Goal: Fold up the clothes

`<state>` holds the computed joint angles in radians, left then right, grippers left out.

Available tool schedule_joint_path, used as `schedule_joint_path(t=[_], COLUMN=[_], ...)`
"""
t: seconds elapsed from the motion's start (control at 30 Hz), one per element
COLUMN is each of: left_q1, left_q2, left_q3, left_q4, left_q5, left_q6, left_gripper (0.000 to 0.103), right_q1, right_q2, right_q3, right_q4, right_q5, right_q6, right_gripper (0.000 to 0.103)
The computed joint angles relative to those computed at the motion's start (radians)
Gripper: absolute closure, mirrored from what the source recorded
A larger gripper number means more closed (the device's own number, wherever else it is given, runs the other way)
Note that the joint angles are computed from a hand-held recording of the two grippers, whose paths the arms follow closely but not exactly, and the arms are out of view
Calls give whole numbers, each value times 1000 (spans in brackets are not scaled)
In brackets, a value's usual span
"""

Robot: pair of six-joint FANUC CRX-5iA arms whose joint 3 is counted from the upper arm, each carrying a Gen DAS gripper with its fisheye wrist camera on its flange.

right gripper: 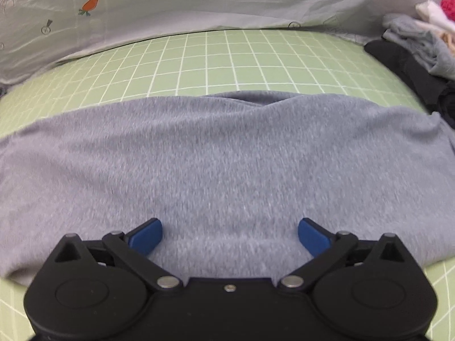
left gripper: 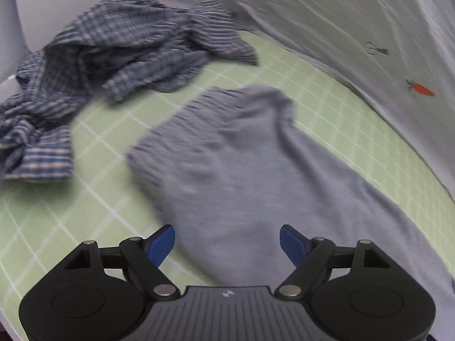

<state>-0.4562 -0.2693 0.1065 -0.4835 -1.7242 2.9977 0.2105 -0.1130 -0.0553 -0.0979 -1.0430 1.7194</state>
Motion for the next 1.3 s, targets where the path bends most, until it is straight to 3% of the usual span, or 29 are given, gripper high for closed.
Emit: schedule_joint_path(t=[0.1,0.23,0.33,0.43,0.57,0.67,0.7,1.03,1.23,1.27,1.3], left_q1=[26,80,129,110,85,44,31,5,40,37,34], left_q2=[-30,-118,-167,-175,-126,-51,-22,-4,-6,-6,-5], left_q3=[-24,-108,-171,-184,-154,-103,-83,-80,-80,-77,-75], left_q4=[-11,9,52,27,2,-35,-48,-94,-61,-64,-68], left_q5=[-14,66,127,161,127,55,27,34,46,44,42], left_q6=[-40,-62,-80,-109,-171,-220,-244,-230,-260,-259,-257], left_gripper=[17,4,1,0,0,0,0,0,1,2,9], right_q1=[21,55,87,119,158,169,168,152,150,150,150], right_q2=[-36,-82,-111,-133,-174,-201,-206,-215,-215,-215,-215], right_q3=[-58,-144,-205,-261,-371,-442,-455,-469,-467,-467,-467], right_q4=[36,101,173,259,408,500,513,486,476,476,476], right_q5=[60,154,216,269,376,449,464,508,510,510,510], right_q6=[-52,-161,-266,-385,-574,-675,-687,-647,-638,-638,-638], right_gripper=[0,0,0,0,0,0,0,0,0,0,0])
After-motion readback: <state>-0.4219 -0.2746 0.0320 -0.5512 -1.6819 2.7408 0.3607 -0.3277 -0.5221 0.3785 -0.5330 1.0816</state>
